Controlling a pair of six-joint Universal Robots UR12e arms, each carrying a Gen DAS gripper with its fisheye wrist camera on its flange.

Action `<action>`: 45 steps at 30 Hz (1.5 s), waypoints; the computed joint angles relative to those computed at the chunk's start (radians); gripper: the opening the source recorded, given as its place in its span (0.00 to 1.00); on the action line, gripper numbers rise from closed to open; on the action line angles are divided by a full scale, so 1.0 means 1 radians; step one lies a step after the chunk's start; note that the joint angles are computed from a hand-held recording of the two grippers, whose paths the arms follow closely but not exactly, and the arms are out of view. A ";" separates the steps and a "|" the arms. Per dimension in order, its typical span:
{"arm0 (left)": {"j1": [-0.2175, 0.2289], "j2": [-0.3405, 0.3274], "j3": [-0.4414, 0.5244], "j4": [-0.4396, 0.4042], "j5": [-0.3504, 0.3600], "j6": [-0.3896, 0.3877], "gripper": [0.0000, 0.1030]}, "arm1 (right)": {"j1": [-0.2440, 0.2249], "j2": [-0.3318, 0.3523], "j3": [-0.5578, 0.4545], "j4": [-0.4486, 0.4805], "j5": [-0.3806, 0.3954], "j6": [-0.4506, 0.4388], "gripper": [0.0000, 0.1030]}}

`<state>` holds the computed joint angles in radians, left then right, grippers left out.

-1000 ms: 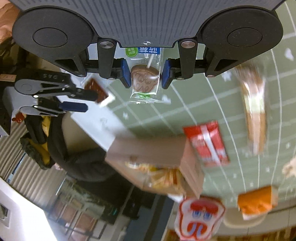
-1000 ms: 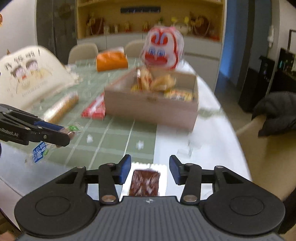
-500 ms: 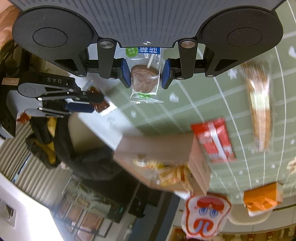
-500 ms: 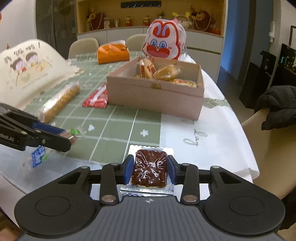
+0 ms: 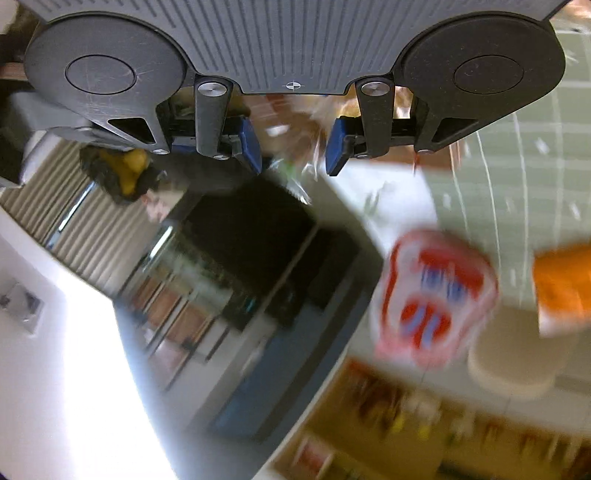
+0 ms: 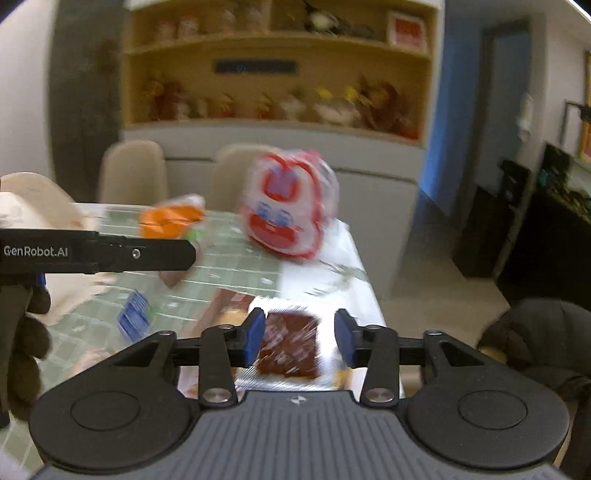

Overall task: Organize snacks
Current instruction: 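Open both tools over the pink box, dropping the chocolate and lollipop inside, then grasp the red snack packet with the right tool while the left grasps the wafer roll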

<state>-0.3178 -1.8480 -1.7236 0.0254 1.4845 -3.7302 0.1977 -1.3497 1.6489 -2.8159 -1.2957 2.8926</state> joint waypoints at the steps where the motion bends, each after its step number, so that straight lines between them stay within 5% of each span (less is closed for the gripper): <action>1: 0.007 -0.020 0.017 -0.058 -0.031 0.003 0.42 | -0.004 0.009 -0.006 0.017 0.000 0.020 0.47; 4: 0.026 -0.039 0.002 -0.065 -0.083 -0.023 0.42 | -0.025 0.012 0.010 0.067 0.023 0.046 0.49; 6: 0.031 -0.032 -0.025 -0.012 -0.043 -0.048 0.42 | -0.034 0.003 0.046 0.053 0.015 0.041 0.51; 10: 0.001 0.008 -0.061 -0.069 0.283 -0.028 0.42 | -0.055 -0.023 0.117 0.048 0.061 0.003 0.57; 12: 0.001 0.020 -0.070 -0.143 0.360 -0.053 0.42 | -0.057 -0.033 0.140 0.064 0.093 -0.012 0.59; 15: 0.033 0.027 -0.081 -0.248 0.259 -0.079 0.40 | -0.045 -0.049 0.189 0.018 0.110 -0.025 0.70; 19: 0.035 0.026 -0.082 -0.324 0.172 0.044 0.27 | -0.022 -0.081 0.246 0.014 0.129 -0.088 0.72; 26: 0.024 0.094 -0.175 -0.274 0.078 0.138 0.25 | 0.022 -0.117 0.300 0.029 0.145 -0.195 0.75; 30: 0.047 0.149 -0.239 -0.245 -0.030 0.095 0.25 | 0.060 -0.096 0.286 0.025 0.136 -0.170 0.78; 32: 0.052 0.180 -0.293 -0.140 -0.001 0.011 0.25 | 0.083 -0.075 0.263 0.037 0.125 -0.144 0.78; 35: 0.033 0.221 -0.354 -0.019 0.169 -0.069 0.25 | 0.118 -0.037 0.223 0.038 0.094 -0.082 0.78; 39: 0.013 0.275 -0.385 -0.126 0.360 -0.175 0.25 | 0.182 0.019 0.152 0.078 -0.031 0.015 0.78; 41: 0.012 0.293 -0.392 -0.203 0.380 -0.195 0.25 | 0.207 0.039 0.135 0.076 -0.086 0.060 0.75; 43: 0.018 0.302 -0.406 -0.206 0.341 -0.184 0.25 | 0.214 0.036 0.148 0.040 -0.084 0.051 0.60; 45: 0.020 0.303 -0.413 -0.193 0.310 -0.177 0.25 | 0.215 0.024 0.164 0.034 -0.078 0.034 0.60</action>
<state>-0.2979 -1.5451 -2.1362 -0.1678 1.7943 -3.9076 0.4125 -1.3257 1.8130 -2.7817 -1.3737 2.9265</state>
